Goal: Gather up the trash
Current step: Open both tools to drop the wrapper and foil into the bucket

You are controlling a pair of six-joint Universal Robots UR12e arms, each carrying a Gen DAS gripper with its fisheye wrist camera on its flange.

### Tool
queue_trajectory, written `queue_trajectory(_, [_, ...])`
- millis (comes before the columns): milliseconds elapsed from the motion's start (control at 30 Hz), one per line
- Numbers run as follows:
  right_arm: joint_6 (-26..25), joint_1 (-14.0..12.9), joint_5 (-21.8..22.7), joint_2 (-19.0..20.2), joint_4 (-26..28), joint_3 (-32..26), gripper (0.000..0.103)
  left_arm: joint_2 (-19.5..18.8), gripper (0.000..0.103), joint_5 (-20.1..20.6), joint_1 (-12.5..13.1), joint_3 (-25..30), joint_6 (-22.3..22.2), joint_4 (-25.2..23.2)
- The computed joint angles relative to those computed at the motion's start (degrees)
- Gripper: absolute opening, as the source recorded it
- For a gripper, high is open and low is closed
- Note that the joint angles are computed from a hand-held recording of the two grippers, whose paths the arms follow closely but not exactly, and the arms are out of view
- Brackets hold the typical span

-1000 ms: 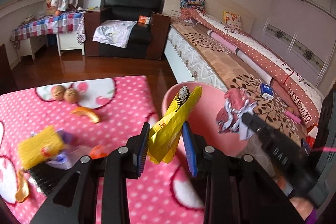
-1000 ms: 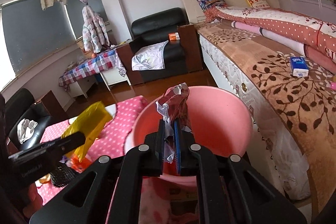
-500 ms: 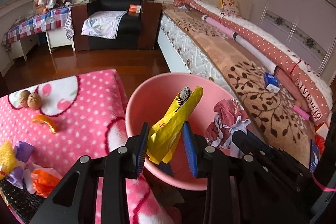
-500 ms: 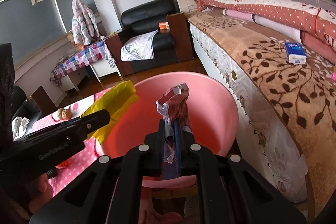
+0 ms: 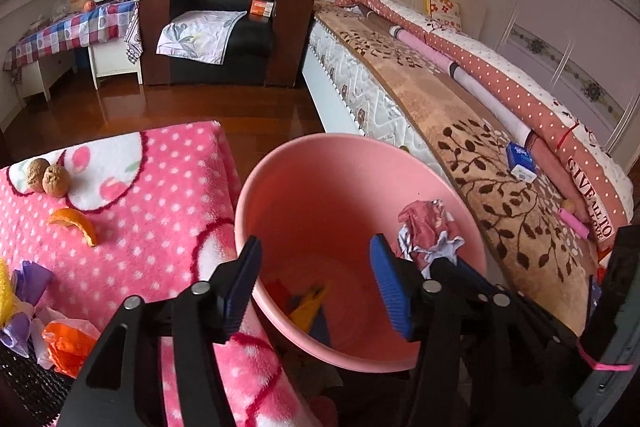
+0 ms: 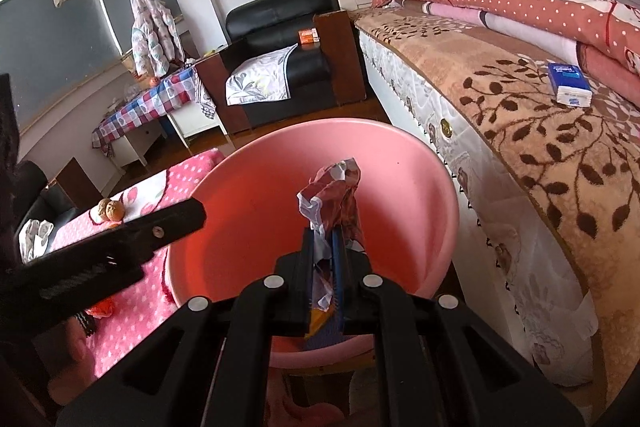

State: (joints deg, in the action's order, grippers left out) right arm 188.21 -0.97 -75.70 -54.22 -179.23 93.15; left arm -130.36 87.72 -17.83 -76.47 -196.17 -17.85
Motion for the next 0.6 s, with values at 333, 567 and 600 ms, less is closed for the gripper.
queue_trajectory(333, [0.49,0.16,-0.32,-0.36,0.28,0.13,0.039,2.0,0.065,-0.53,0.52,-2.57,0.5,3.87])
queue_trajectory(567, [0.18,0.91,0.27,-1.91,-1.49,1.82,0.039,4.68,0.066,1.03,0.58,-6.25,2.19,7.39])
queue_trajectory(600, [-0.04,1.07,0.25,-2.15,-1.75,2.09,0.039,5.16,0.066,1.45,0.59,-6.87,2.19,7.96])
